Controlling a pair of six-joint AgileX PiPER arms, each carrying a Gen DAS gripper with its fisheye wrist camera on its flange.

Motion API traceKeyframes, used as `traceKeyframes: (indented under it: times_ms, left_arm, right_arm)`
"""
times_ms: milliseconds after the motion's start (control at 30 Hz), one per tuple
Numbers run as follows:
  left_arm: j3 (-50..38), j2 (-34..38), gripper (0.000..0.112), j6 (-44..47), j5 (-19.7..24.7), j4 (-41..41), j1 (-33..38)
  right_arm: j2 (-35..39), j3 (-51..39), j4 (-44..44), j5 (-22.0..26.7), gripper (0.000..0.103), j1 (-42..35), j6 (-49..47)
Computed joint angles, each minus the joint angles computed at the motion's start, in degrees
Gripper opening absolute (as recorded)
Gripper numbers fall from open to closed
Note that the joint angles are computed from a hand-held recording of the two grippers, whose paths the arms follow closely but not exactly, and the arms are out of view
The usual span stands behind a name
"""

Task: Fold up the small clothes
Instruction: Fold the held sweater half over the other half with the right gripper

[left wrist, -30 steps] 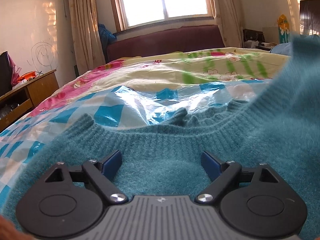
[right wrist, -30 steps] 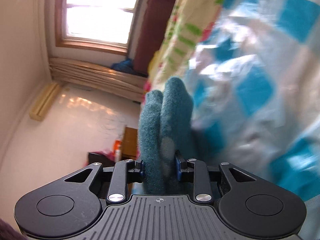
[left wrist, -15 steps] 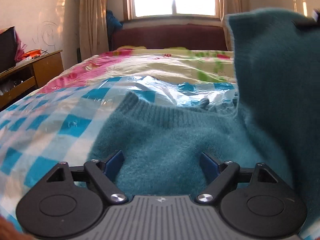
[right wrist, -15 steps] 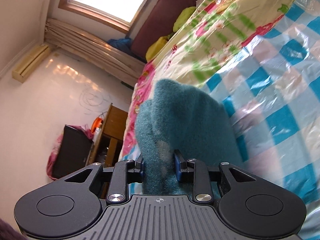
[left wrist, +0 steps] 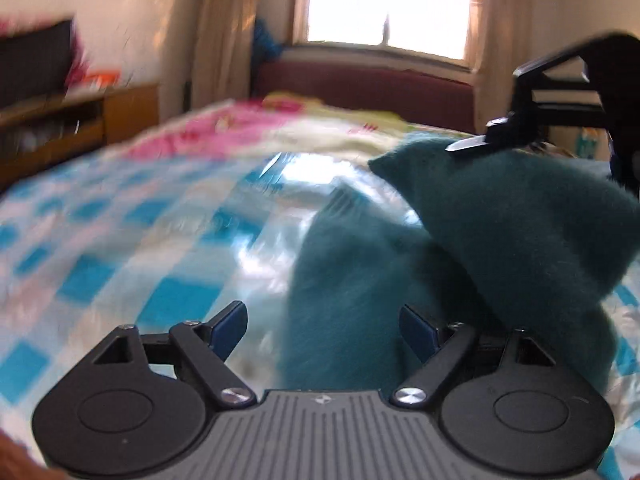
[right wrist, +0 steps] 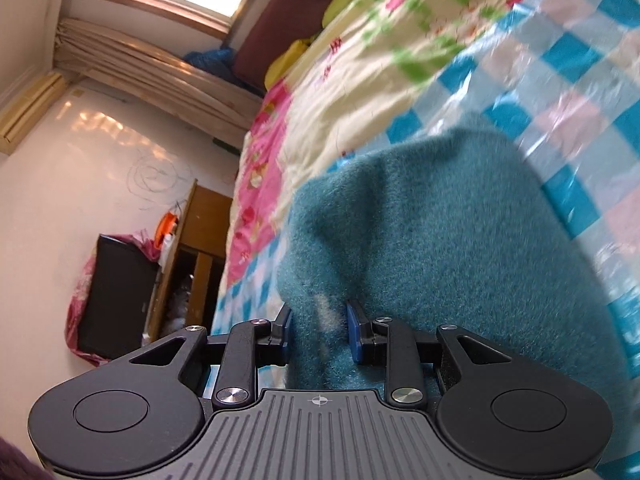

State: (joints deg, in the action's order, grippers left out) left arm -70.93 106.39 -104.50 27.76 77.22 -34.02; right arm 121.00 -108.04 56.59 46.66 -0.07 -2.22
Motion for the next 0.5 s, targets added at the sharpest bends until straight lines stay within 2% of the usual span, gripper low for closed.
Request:
traceKeyframes:
  times_ms: [67,100,200,233,300,400,500]
  left_arm:
    - [-0.3,0.3,0.088,4.4,-4.9,-7.8,3.1]
    - [-0.2,0.4,0.088,5.0,-6.4,-9.2,3.9]
    - [0.6,0.2,0.088,4.0,-8.7,-8.8,4.7]
    - [0.7,0.2,0.088,4.8,-9.3,-9.6,4.8]
    - [1.1,0.2,0.088,4.3,-10.3,-9.6,5.2]
    - [2.0,-0.1,0.088,3.4,-12.9,-9.7,6.7]
    - [3.1,-1.0,0.088,-0.3,-13.5,-6.6,6.8]
  right_arm:
    - [0.5,0.1,-0.6,-1.1,0.026,1.2,1.8]
    - [0.8,0.1,-1.0,-1.6,0.026,1.9,2.6]
    - [1.7,-0.4,-2.3,-3.0,0.022,3.8,4.6]
    - [2.0,-0.6,-2.4,-3.4,0.016,4.4,4.9]
    - [3.9,-2.5,-2.3,-2.6,0.010,5.3,4.9]
    - [6.5,-7.2,-7.6,-0.1,0.010,6.9,7.1]
    - [4.7,-7.9,-10.0,1.3,0.014,7.5,4.4]
